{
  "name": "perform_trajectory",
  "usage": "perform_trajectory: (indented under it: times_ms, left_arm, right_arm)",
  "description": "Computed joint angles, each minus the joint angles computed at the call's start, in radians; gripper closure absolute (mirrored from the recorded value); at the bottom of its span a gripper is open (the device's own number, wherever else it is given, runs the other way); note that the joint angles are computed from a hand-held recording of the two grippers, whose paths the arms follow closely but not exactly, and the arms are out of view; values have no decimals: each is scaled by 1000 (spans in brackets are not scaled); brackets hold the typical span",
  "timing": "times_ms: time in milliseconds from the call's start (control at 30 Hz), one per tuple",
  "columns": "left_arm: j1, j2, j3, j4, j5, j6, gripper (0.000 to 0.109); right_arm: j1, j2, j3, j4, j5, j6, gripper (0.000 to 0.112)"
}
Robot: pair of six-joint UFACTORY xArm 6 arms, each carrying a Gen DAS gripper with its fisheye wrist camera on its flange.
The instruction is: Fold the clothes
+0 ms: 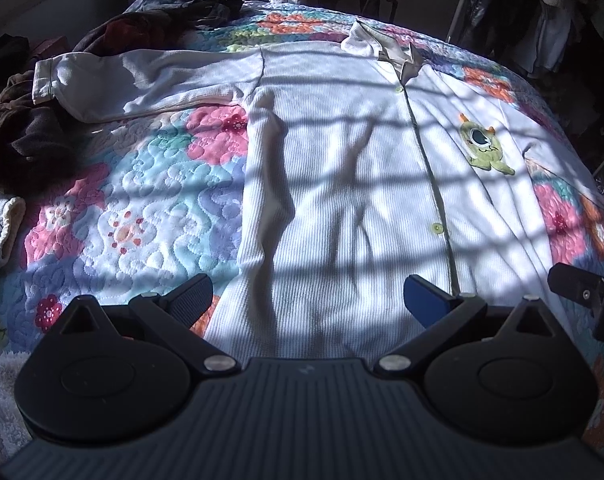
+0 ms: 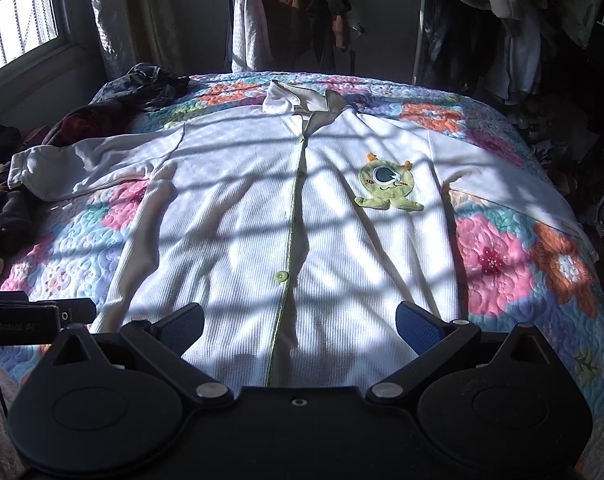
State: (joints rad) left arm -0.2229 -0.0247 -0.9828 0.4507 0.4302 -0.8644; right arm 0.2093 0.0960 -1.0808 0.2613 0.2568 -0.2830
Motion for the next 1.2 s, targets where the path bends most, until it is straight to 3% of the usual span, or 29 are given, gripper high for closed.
perform_trajectory:
  times_ms: [767, 833, 900, 933, 1000, 1133, 1167, 1200]
  left_arm:
    - [-3, 13, -8, -32, -6, 44, 6]
    - [8, 15, -5, -48, -29, 59, 6]
    - [23, 16, -6, -43, -48, 45, 6]
    - [35, 12, -6, -10, -57, 15, 7]
    - [58, 3, -10, 54, -65, -32, 8]
    - [115, -16, 4, 101, -121, -54, 11]
    - [133, -15, 4, 106, -137, -55, 19]
    - [151, -11, 0, 109, -150, -57, 22]
  right_arm:
    - [-2, 5, -1, 0, 1, 10, 9]
    - [4, 10, -7, 44, -6, -15, 9]
    - [22, 23, -47, 196, 30, -131, 11]
    - [32, 30, -73, 272, 61, -197, 13]
    - [51, 45, -126, 381, 120, -306, 30]
    - [119, 93, -203, 471, 87, -432, 44]
    - [134, 108, -224, 495, 77, -459, 51]
    - [148, 124, -246, 518, 67, -486, 64]
